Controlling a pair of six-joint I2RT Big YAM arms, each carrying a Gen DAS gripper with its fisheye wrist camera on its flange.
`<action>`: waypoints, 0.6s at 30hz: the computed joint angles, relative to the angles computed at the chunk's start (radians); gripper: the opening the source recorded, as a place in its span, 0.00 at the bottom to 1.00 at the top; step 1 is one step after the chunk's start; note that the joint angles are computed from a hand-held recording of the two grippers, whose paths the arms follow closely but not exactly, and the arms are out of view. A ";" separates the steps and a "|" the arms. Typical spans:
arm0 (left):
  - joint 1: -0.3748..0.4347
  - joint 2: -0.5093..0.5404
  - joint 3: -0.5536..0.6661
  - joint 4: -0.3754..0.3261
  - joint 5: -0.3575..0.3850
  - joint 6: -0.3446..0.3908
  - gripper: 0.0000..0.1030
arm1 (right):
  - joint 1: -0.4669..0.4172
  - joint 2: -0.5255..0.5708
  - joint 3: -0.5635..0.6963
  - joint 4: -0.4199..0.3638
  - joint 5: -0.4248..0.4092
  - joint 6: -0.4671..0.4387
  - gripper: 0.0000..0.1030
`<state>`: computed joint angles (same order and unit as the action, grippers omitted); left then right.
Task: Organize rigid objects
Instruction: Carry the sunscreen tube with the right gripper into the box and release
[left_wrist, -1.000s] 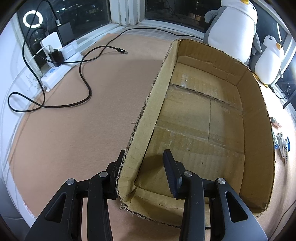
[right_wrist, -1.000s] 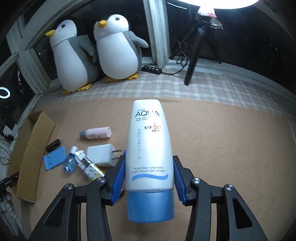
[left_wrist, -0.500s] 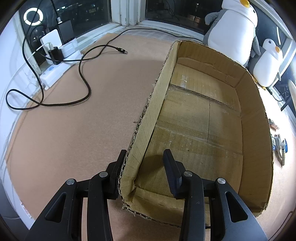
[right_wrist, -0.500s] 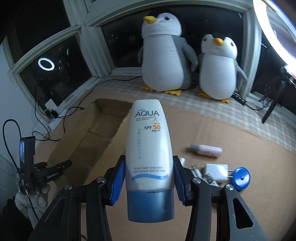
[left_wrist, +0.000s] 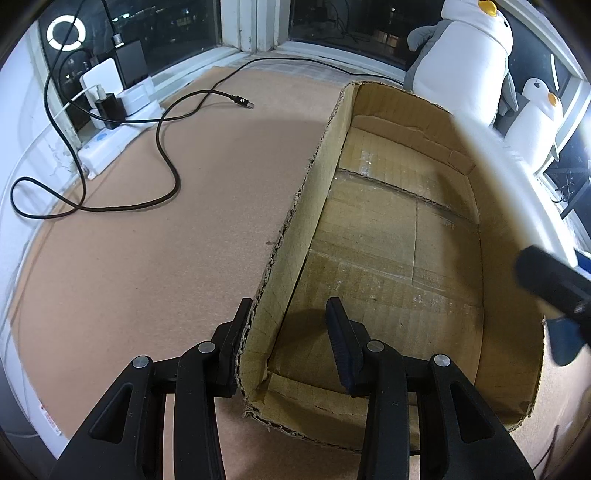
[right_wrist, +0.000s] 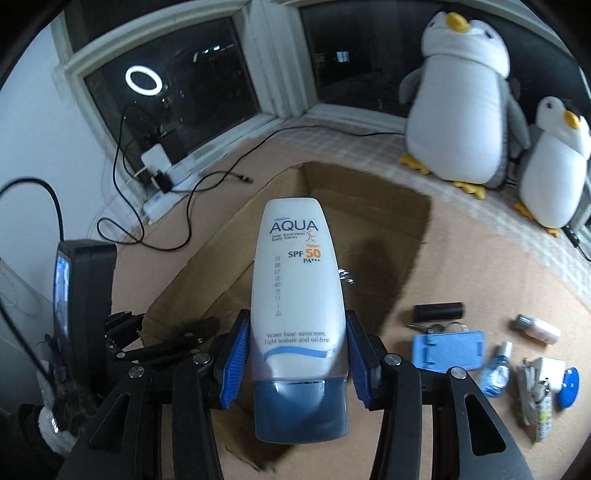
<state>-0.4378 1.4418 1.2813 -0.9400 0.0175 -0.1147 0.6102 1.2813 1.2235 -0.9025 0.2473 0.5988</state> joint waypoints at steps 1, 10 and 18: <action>-0.002 0.000 0.001 -0.001 -0.001 -0.002 0.37 | 0.003 0.013 0.005 0.002 -0.002 -0.002 0.43; -0.003 0.001 0.003 -0.001 -0.003 -0.003 0.37 | 0.010 0.079 0.018 0.010 -0.026 -0.003 0.43; -0.005 0.000 0.003 0.000 -0.006 -0.002 0.37 | 0.009 0.070 0.007 0.016 -0.016 -0.017 0.57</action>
<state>-0.4430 1.4417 1.2838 -0.9404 0.0110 -0.1169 0.6188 1.3516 1.2300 -0.8863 0.2315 0.5821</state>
